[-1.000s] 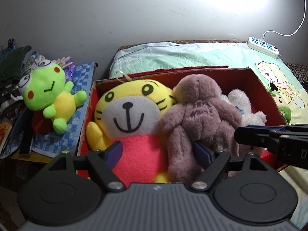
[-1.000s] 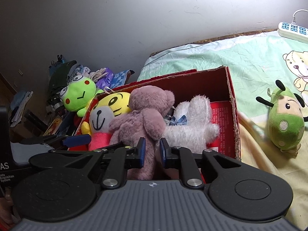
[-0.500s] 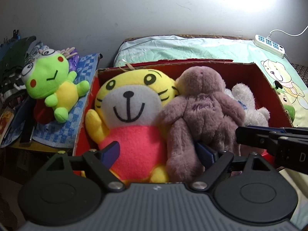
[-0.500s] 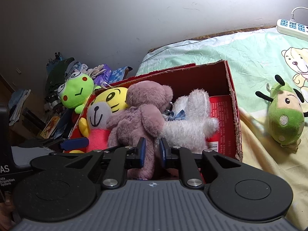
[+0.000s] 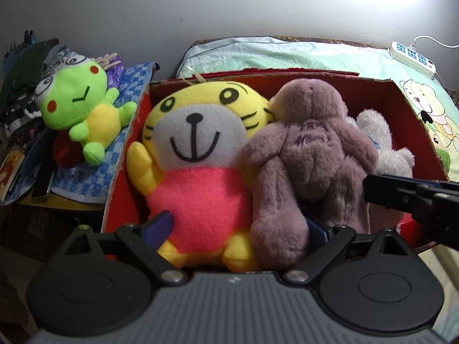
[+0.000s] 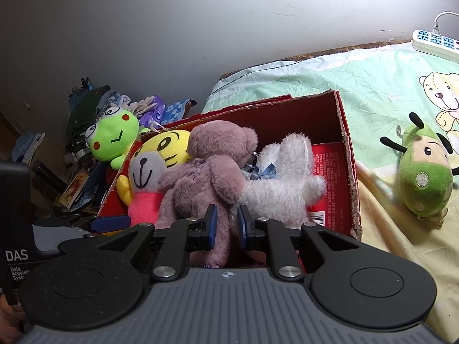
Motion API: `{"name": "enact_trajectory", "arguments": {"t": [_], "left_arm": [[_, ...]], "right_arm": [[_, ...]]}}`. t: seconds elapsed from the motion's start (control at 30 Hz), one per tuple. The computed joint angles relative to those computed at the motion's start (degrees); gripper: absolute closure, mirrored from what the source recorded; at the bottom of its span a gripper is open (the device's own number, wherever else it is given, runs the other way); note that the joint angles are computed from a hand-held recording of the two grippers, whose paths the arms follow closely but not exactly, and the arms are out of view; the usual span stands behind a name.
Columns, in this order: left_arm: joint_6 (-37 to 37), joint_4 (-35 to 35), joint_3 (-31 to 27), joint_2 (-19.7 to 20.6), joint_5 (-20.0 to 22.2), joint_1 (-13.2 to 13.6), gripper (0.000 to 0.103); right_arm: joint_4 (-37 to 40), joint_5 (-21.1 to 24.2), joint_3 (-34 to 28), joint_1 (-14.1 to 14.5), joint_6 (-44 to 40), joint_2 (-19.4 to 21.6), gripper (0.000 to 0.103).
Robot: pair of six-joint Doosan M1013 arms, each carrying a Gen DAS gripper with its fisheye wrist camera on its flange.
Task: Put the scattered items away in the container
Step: 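Lower the mauve teddy bear into the box beside the tiger plush, then open the right gripper and withdraw it from the mauve teddy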
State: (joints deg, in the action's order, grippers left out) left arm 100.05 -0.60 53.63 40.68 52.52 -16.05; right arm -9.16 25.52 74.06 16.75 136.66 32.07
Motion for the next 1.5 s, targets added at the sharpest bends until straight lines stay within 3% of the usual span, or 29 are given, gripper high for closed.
{"name": "enact_trajectory", "arguments": {"t": [0.6,1.5], "left_arm": [[-2.5,1.5,0.9,-0.6,0.8,-0.2,0.007],[-5.1,4.4,3.5,-2.7,-1.8,-0.7,0.002]], "right_arm": [[-5.2,0.5,0.8,0.9,4.5,-0.7,0.086],[-10.8,3.3,1.4,1.8,11.5,-1.2,0.079]]}}
